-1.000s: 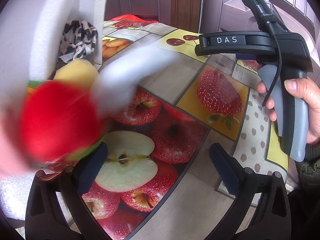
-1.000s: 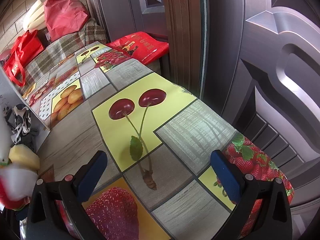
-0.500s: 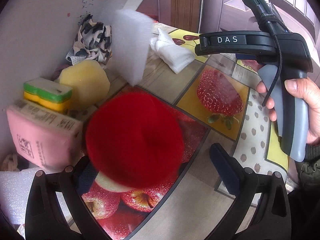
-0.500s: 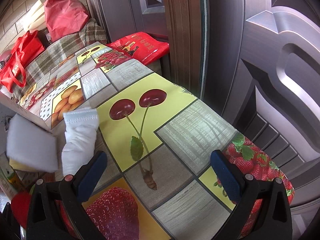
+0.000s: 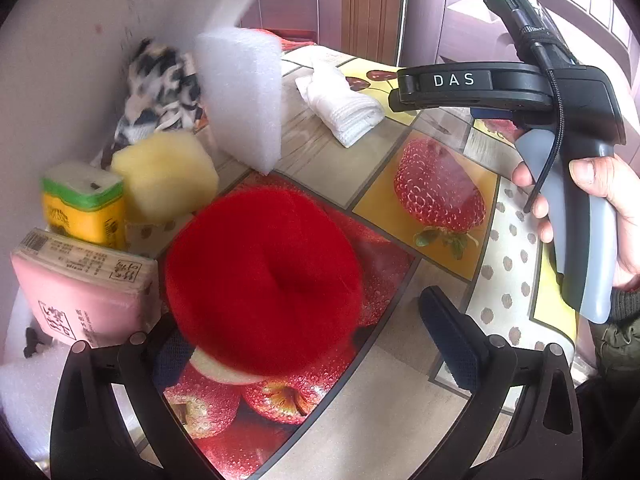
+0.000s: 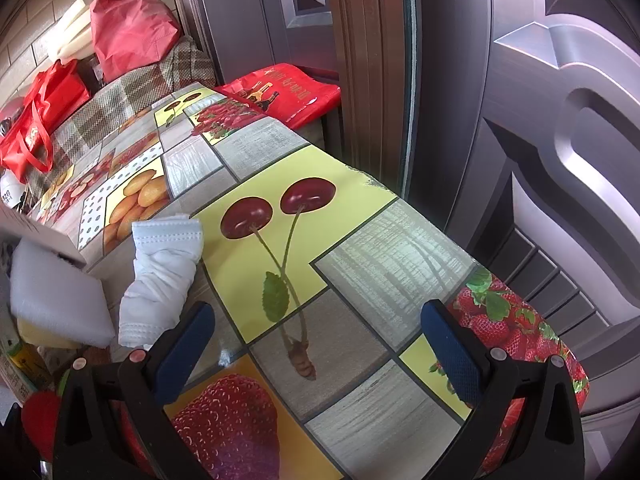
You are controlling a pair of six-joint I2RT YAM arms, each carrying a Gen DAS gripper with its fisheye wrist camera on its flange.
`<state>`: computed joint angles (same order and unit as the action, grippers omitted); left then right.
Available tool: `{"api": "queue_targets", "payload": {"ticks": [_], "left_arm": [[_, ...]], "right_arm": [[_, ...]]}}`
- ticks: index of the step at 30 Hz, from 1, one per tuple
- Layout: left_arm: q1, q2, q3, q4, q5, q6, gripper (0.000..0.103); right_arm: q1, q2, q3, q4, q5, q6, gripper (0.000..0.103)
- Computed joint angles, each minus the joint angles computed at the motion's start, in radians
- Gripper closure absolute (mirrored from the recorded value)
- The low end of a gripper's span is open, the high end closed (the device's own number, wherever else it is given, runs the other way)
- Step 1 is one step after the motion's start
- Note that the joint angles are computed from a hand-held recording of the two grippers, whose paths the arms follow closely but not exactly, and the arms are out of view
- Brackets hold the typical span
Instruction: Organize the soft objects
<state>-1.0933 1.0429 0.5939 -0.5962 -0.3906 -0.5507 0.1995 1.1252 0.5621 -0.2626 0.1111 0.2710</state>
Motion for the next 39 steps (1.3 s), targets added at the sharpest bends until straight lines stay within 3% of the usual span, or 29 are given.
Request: {"api": "queue_targets", "payload": {"ticks": [39], "left_arm": [[-0.007,0.0,0.004,-0.006,-0.004,-0.005,0.001]], "right_arm": [[0.004,0.008,0.002,0.006,-0.01,-0.012,0.0]]}}
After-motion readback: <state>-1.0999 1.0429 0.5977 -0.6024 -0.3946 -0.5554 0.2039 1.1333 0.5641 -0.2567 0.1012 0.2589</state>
